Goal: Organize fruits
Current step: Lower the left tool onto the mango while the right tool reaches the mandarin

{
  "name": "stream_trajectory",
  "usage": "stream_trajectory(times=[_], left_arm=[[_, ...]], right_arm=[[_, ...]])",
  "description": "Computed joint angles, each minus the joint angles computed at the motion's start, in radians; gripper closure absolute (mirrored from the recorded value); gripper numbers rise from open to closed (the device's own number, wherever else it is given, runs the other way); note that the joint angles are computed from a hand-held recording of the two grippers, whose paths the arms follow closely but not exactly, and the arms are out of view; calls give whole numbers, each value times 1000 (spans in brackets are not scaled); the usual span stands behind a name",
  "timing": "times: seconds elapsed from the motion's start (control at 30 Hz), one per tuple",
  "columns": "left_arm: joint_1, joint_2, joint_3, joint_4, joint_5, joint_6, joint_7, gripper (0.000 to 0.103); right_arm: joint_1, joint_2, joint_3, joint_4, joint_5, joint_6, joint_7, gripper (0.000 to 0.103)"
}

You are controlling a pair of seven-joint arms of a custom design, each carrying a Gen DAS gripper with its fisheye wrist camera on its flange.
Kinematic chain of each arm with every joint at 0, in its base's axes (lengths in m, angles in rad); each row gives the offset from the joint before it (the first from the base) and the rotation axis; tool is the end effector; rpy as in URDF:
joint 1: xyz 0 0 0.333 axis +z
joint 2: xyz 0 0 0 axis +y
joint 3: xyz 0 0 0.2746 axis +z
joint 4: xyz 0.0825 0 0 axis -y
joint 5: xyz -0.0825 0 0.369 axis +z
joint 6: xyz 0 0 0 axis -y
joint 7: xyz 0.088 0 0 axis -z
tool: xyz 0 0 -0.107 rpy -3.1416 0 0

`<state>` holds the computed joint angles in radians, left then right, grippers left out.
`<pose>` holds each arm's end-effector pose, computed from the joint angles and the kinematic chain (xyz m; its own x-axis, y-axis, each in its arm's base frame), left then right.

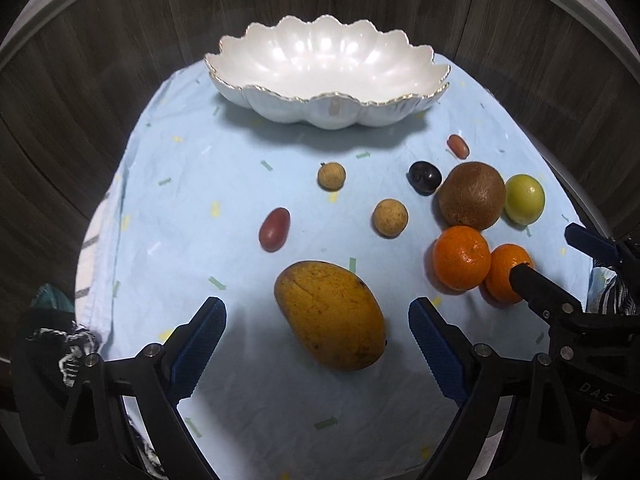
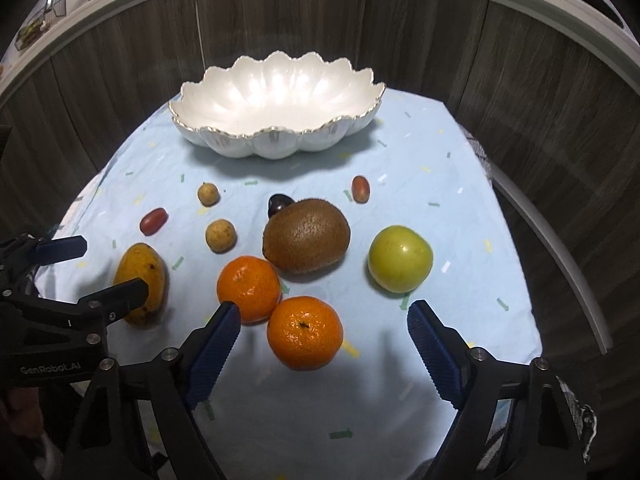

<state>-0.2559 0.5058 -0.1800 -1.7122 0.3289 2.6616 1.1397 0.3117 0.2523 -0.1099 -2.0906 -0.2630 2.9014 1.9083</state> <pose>0.6129 -0.2803 0.3219 -0.2217 -0.9750 0.0159 -0.8696 0.1903 -0.4557 0.5845 0.1377 0.3348 0.1028 -0.9941 0.0353 -0.8335 -0.1054 -0.5424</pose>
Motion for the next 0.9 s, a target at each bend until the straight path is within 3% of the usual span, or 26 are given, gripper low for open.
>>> stream_trajectory(times=[0.2, 0.43, 0.53, 0.67, 0.9], left_arm=[[10, 49, -21, 53, -40, -47, 46, 23], [9, 90, -27, 99, -72, -84, 78, 35], [-5, 100, -16, 112, -65, -95, 68, 36], [-20, 103, -2, 116, -45, -88, 45, 40], [-20, 98, -2, 103, -30, -75, 36, 45]], right_arm=[[-32, 38, 39, 38, 96, -43, -83, 32], [-50, 66, 68, 69, 193, -81, -177, 36], [-57, 71, 76, 73, 232, -81, -209, 37], [-97, 75, 121, 77, 343, -88, -302, 48], [-88, 72, 111, 74, 401, -94, -335, 54]])
